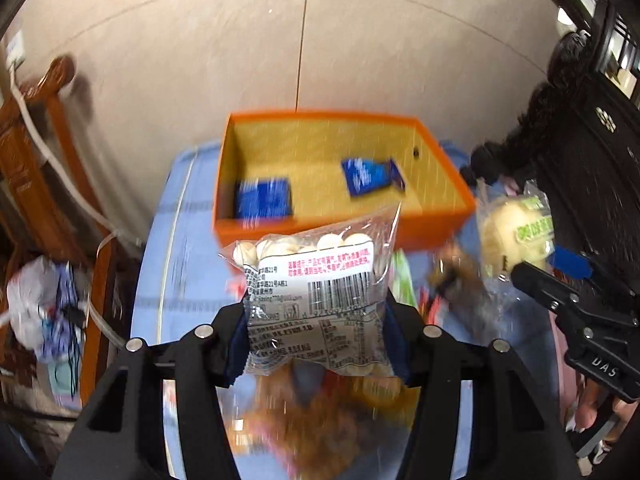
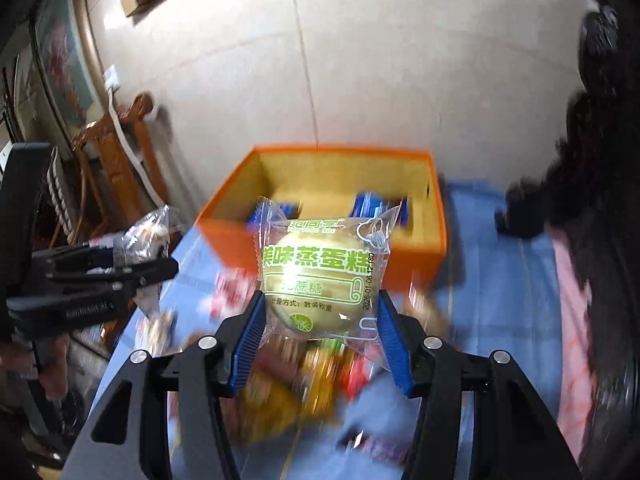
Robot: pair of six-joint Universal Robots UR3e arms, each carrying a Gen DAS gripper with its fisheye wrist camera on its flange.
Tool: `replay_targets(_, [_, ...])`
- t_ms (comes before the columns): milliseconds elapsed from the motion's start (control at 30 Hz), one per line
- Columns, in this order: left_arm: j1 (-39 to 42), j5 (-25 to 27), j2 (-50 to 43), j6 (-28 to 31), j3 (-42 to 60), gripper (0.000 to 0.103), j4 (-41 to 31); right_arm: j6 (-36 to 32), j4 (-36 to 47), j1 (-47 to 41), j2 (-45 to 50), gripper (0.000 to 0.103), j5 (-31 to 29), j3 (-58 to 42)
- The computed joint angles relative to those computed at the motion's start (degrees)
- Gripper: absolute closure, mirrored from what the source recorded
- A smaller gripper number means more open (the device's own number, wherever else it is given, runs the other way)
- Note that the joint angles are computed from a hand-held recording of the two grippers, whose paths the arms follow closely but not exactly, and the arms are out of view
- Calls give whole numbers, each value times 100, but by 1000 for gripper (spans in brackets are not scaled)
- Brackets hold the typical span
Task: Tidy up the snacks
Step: 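Grasp the clear white-puff bag with the left tool while the right tool grasps the green-label bun, then drop both bags into the orange box by opening both tools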
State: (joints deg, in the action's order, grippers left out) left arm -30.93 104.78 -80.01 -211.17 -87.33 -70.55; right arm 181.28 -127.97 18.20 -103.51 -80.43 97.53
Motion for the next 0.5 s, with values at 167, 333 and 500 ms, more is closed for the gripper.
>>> replay_targets(167, [685,-347,-1154,571,1047,48,319,88,-263,-252,1560,48,72,-1302])
replay_targets(333, [1039,-457,-2031,778,1756,47,368,187,-280,-262,2639,47,-48,-2232])
replay_targets(500, [1217,-350,-2541,825,1944,13,532,331,-336,-158,3233,35,-404,-2561])
